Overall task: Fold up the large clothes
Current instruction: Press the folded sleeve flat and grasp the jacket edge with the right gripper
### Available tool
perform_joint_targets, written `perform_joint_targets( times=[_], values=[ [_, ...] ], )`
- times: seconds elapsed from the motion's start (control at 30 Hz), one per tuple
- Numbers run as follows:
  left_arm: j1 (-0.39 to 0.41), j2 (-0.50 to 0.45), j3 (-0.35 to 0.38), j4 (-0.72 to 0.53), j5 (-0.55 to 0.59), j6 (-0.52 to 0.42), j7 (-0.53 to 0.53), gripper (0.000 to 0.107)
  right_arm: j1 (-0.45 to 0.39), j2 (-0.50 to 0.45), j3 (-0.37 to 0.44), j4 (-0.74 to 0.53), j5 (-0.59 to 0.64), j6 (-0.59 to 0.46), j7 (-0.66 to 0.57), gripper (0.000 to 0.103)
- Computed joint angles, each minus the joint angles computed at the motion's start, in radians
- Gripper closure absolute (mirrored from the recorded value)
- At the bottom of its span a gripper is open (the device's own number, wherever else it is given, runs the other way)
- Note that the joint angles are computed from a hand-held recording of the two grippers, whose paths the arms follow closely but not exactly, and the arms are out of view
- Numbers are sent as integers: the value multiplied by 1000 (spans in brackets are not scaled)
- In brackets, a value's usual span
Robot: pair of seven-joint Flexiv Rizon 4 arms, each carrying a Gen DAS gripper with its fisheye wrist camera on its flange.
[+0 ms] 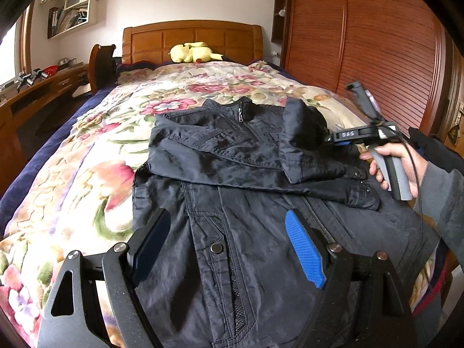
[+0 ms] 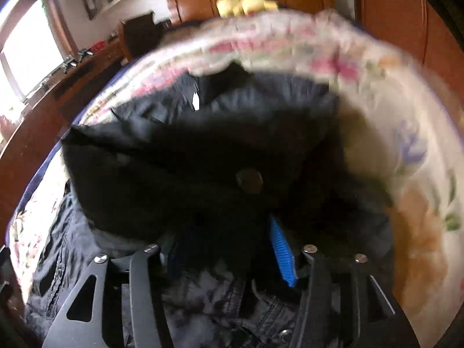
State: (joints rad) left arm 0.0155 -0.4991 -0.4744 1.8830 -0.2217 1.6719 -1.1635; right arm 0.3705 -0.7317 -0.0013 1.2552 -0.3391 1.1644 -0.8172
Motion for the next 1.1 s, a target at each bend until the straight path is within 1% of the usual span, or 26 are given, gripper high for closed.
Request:
perform_joint_targets(
  times=[0.07,0.1,0.17,0.23,0.3,0.33,0.37,0.4,0.47,0.5,0.57,0.67,0.77,0.9,1.0,1.07,1.1],
  values=[
    [-32,-2,38,-12,1,-20,-2,24,-29,-46,56,-76,36,-59,-59,45],
    [-53,-5,62,-22,0,-34,-3,24,-29,-60,62,-98,43,-73,-76,45],
    [-83,-9,95,-34,-5,-53,-3,25,-16,-100,61,-172,49,-110,-96,45],
    [-113,-13,127,-47,-8,-66,-2,24,13,-125,28,-219,27,-140,-98,45],
    [-132,-15,148,-55,-11,-77,1,25,14,-142,30,-245,23,-155,-137,46],
    [-136,-16,150,-57,-14,-79,5,25,3,-171,50,-291,33,-182,-177,51],
    [-142,-17,156,-60,-16,-84,7,25,3,-180,59,-310,43,-205,-201,60],
    [-148,-18,160,-63,-17,-87,10,25,2,-191,68,-332,56,-224,-223,63],
    [-156,-18,166,-67,-21,-93,15,25,-2,-184,76,-329,79,-226,-261,83],
    [-160,-17,170,-67,-21,-93,18,25,0,-183,78,-327,86,-218,-278,86],
    [-167,-15,176,-66,-21,-90,23,25,3,-152,73,-280,94,-175,-307,90],
    [-155,-8,164,-53,-25,-76,33,24,10,-121,81,-242,99,-96,-349,92],
    [-130,2,145,-33,-35,-62,36,25,27,-108,93,-244,100,-32,-386,92],
    [-101,16,129,-11,-44,-46,32,25,67,-120,107,-312,97,-42,-416,92],
    [-73,23,108,2,-50,-34,28,25,94,-118,117,-333,107,-30,-438,87],
    [-60,23,97,6,-51,-29,26,25,102,-114,133,-333,118,-26,-462,78],
    [-54,24,91,9,-51,-26,24,25,104,-109,139,-327,124,-25,-476,76]
  ],
)
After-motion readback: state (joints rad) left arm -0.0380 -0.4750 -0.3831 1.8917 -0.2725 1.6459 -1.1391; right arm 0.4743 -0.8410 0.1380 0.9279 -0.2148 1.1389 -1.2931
